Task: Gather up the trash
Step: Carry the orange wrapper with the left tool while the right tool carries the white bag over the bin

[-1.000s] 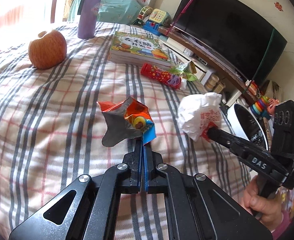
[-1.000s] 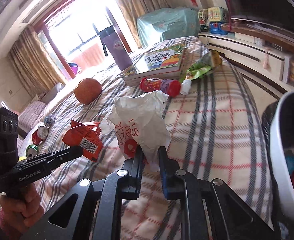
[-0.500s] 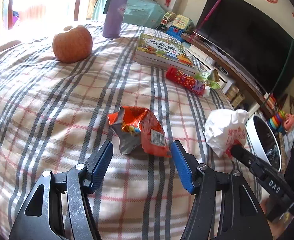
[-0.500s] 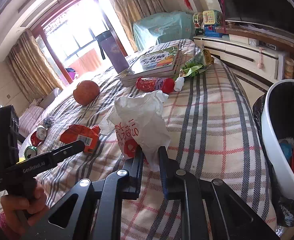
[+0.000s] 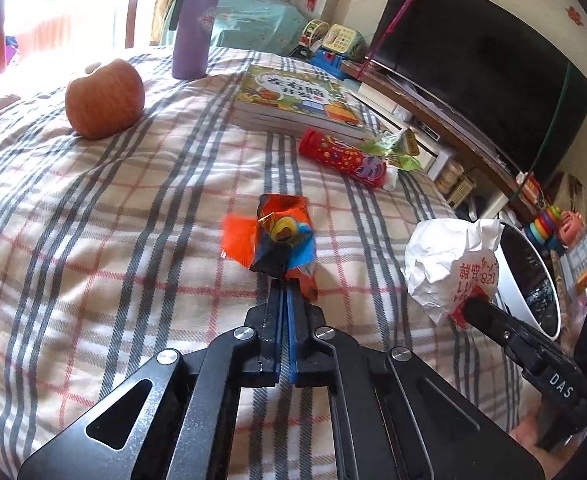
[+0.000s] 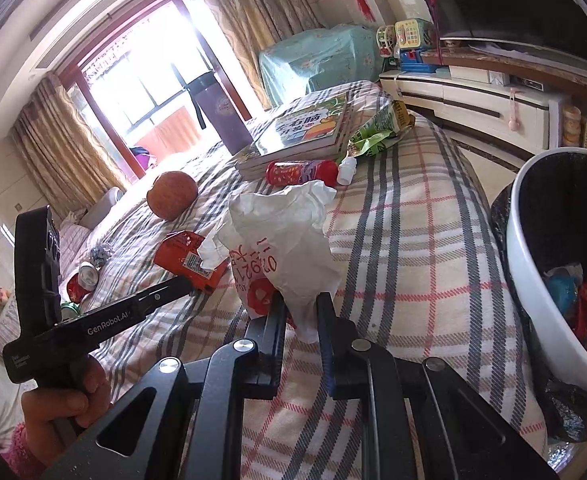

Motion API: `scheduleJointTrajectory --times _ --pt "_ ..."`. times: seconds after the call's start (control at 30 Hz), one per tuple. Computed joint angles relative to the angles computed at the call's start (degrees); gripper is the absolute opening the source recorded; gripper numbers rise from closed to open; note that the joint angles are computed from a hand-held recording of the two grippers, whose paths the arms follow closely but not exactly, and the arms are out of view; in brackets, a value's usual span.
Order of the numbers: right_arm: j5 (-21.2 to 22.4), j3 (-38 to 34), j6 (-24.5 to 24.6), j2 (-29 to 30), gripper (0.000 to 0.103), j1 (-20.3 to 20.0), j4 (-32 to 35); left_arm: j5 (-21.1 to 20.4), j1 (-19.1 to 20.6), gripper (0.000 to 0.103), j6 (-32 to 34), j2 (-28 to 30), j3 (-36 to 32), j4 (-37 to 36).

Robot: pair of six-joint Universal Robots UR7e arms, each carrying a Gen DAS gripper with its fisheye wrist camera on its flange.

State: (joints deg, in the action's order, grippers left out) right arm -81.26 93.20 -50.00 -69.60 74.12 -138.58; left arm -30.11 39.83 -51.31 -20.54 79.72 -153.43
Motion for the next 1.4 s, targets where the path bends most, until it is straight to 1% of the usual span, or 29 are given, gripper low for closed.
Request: scheduleJointTrajectory --times 0.23,0.43,0.5,0.53,0.6,0.63,0.67,0.7,0.73,0.77,0.8,0.83,0.87,1.03,1.07,1.13,1.2,1.23,1.27,1.3,1.33,1.4 --pt "1.8 -0.5 0.3 -1.8 0.015 -0.7 0.5 -0.5 -1.3 0.000 2.6 1.2 -1.0 -0.9" --pt "2.7 -0.8 0.2 -2.7 0.015 -1.2 1.1 -1.8 -1.6 0.001 3.1 1.1 -0.6 -2.4" --pt "2.7 -0.7 0.1 -2.9 0.015 -1.3 1.3 -1.5 -1.8 0.002 2.3 0.8 -0.2 -1.8" --pt "2.7 -0.6 0.0 -2.9 0.015 -1.4 1.4 -1.2 -1.8 0.004 2.0 0.6 0.0 -1.6" --pt "2.6 -0.6 0.1 -2.9 0.015 -1.5 1.3 -0.7 -1.9 0.018 1.1 0.3 0.3 -0.7" --pt "2.5 -0.7 0.2 -2.8 0.015 -1.6 1.4 -0.4 -1.8 0.032 0.4 0.2 0.2 -0.1" --pt "2.4 -0.7 0.3 -2.7 0.015 -1.6 1.4 0.1 -1.7 0.038 0.1 0.2 0.1 0.2" --pt "2.3 -0.7 0.3 -2.7 0.015 -1.6 1.4 0.4 -1.6 0.039 0.1 0.2 -0.2 0.4" --pt "2.3 -0.7 0.4 -2.7 0.015 -1.6 1.4 0.5 -1.5 0.041 0.3 0.3 -0.5 0.5" --pt "2.2 -0.6 0.4 -2.7 0.015 -1.7 1.4 0.6 -1.3 0.052 0.5 0.5 -1.2 1.1" --pt "2.2 -0.5 0.4 -2.8 0.015 -1.7 1.4 1.1 -1.1 0.060 0.4 0.7 -1.7 1.6" --pt "2.1 -0.6 0.4 -2.8 0.015 -1.7 1.5 2.2 -0.9 0.071 0.4 1.2 -2.8 2.7" --pt "2.1 -0.5 0.5 -2.8 0.015 -1.7 1.5 2.7 -0.7 0.071 1.4 1.6 -3.6 2.6" --pt "1.7 -0.5 0.9 -2.8 0.015 -1.8 1.3 2.0 1.1 0.069 4.7 4.1 -9.0 6.4" --pt "1.7 -0.5 0.9 -2.8 0.015 -1.9 1.3 1.8 1.4 0.057 4.9 4.4 -9.7 7.2" --pt "1.7 -0.5 0.8 -3.0 0.015 -1.9 1.3 0.4 2.0 0.037 6.0 4.9 -10.8 7.9" --pt "1.8 -0.5 0.8 -3.2 0.015 -2.0 1.3 0.2 1.9 0.024 8.4 5.3 -10.8 5.4" --pt "1.9 -0.4 0.7 -3.3 0.015 -2.1 1.3 -0.2 1.9 0.015 9.2 5.4 -11.0 4.9" --pt "2.1 -0.4 0.7 -3.5 0.015 -2.1 1.4 0.3 1.7 0.010 9.1 5.5 -11.3 5.9" --pt "2.2 -0.4 0.7 -3.6 0.015 -2.2 1.5 0.6 1.5 0.008 9.0 5.6 -11.5 6.5" --pt "2.4 -0.4 0.6 -3.7 0.015 -2.2 1.6 0.6 1.4 0.004 9.1 5.6 -11.5 6.5" --pt "2.8 -0.3 0.4 -4.2 0.015 -2.3 1.6 0.2 1.1 0.004 8.7 5.6 -11.4 6.5"
